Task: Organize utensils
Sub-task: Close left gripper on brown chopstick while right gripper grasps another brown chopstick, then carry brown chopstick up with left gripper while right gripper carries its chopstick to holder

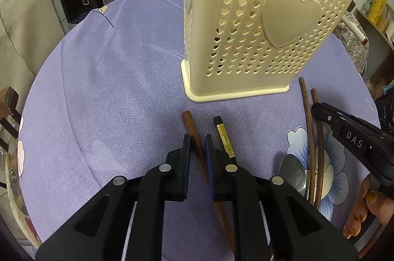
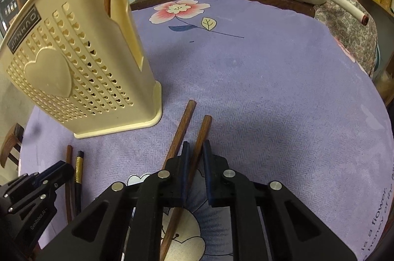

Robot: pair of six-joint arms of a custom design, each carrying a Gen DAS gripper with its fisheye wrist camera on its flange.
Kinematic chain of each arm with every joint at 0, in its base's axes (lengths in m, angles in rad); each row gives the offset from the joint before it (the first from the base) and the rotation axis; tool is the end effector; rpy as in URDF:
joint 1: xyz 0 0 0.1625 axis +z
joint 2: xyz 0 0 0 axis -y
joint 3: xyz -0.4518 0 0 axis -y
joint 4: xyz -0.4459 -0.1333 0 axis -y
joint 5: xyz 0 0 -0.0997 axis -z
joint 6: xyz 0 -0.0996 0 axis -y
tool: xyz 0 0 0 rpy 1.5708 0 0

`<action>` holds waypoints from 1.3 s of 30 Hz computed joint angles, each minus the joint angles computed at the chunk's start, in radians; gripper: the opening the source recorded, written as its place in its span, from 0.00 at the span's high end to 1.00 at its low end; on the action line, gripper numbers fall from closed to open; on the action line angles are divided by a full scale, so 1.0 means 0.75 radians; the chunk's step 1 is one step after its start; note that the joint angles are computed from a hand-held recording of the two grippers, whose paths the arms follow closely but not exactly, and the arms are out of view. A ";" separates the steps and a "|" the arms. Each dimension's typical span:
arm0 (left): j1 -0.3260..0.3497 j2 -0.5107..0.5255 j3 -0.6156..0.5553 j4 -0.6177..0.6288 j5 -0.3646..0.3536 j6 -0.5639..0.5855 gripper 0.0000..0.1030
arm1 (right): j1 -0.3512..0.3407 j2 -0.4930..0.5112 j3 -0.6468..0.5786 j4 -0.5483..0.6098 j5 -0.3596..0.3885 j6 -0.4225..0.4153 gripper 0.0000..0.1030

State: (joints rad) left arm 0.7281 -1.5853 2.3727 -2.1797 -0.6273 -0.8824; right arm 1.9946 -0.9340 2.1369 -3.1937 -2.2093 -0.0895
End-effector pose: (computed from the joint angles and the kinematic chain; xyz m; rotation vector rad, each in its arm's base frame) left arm -0.1531 -0.4231 0.2231 0.0591 2.2946 -0.7550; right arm 0.2947 -0.4734 0.0773 0.4648 -2.4656 0.6637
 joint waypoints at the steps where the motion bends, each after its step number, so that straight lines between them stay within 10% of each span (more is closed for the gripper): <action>1: -0.002 -0.002 0.002 0.001 0.000 -0.003 0.89 | -0.002 -0.003 0.001 0.003 0.009 0.009 0.90; 22: 0.026 -0.098 0.056 -0.249 -0.125 0.044 0.91 | -0.087 -0.139 0.088 -0.047 0.325 0.130 0.92; 39: -0.347 -0.361 0.084 -0.007 0.080 -0.031 0.92 | 0.070 -0.332 0.206 -0.261 0.369 -0.088 0.93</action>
